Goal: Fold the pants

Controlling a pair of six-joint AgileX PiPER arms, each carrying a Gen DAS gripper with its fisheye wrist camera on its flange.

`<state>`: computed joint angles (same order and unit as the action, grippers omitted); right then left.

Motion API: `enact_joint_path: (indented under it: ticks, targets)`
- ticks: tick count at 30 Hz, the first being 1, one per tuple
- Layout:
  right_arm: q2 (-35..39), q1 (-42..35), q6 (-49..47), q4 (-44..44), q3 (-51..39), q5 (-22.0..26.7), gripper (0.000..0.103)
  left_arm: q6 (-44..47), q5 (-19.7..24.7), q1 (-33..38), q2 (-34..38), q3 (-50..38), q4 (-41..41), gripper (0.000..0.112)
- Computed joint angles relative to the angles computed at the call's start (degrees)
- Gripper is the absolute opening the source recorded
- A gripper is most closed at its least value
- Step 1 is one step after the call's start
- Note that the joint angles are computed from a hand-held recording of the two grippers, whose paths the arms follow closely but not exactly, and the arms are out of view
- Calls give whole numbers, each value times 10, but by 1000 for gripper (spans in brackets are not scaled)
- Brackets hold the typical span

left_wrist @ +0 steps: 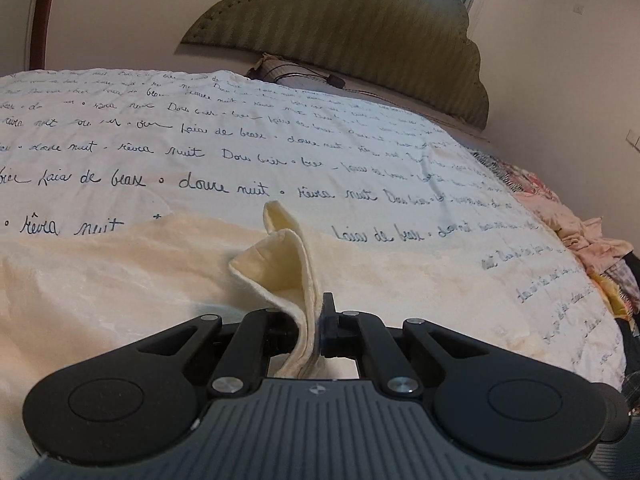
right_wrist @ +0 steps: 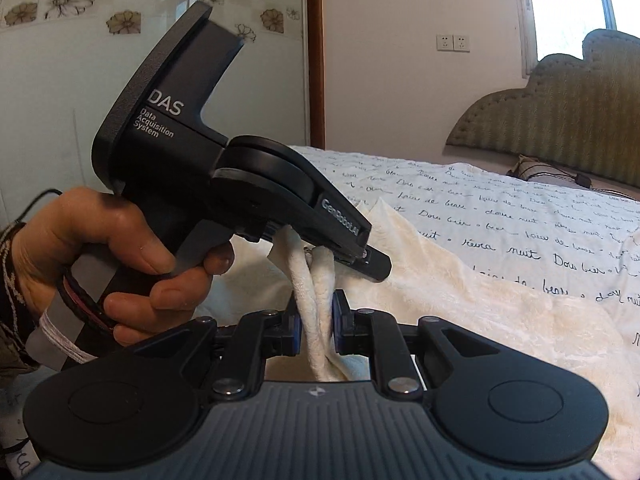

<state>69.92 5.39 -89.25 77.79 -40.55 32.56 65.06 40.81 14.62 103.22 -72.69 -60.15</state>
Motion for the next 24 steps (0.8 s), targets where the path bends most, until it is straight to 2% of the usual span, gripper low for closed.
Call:
enact_joint_path:
  ticks: [3,5,9,10,13,15,17,19,21,23,24]
  targets:
    - [6,43,90,-112,-21,-30,24,-29,-23,-16,15,-4,47,12]
    - [-15,26,88,-152,-19,4,26,16,-56,-23,6,22,26,16]
    - [-68,-117,60,-161,-27,148,26,36,-73,-26,2,34,17,18]
    - [-76,-153,60,-161,-28,160,26,26,-71,-26,2,33,23,18]
    - [-72,-239,67,-168,-25,145,26,19,-68,-22,-3,34,20,18]
    - [-40,-265,146,-240,-47,142,26,13,-67,-21,-7,36,24,18]
    - [-4,-300,166,-304,-72,201,26,21,-56,-15,-10,38,19,18]
    - [-13,-334,120,-308,-74,245,26,20,-54,-12,-12,39,24,18]
    - [-6,-362,117,-285,-99,286,27,12,-50,-10,-10,36,29,18]
    - [6,-373,119,-241,-114,284,27,7,-47,-7,-10,36,25,18]
    - [13,-362,128,-229,-123,262,27,2,-48,-8,-11,37,27,19]
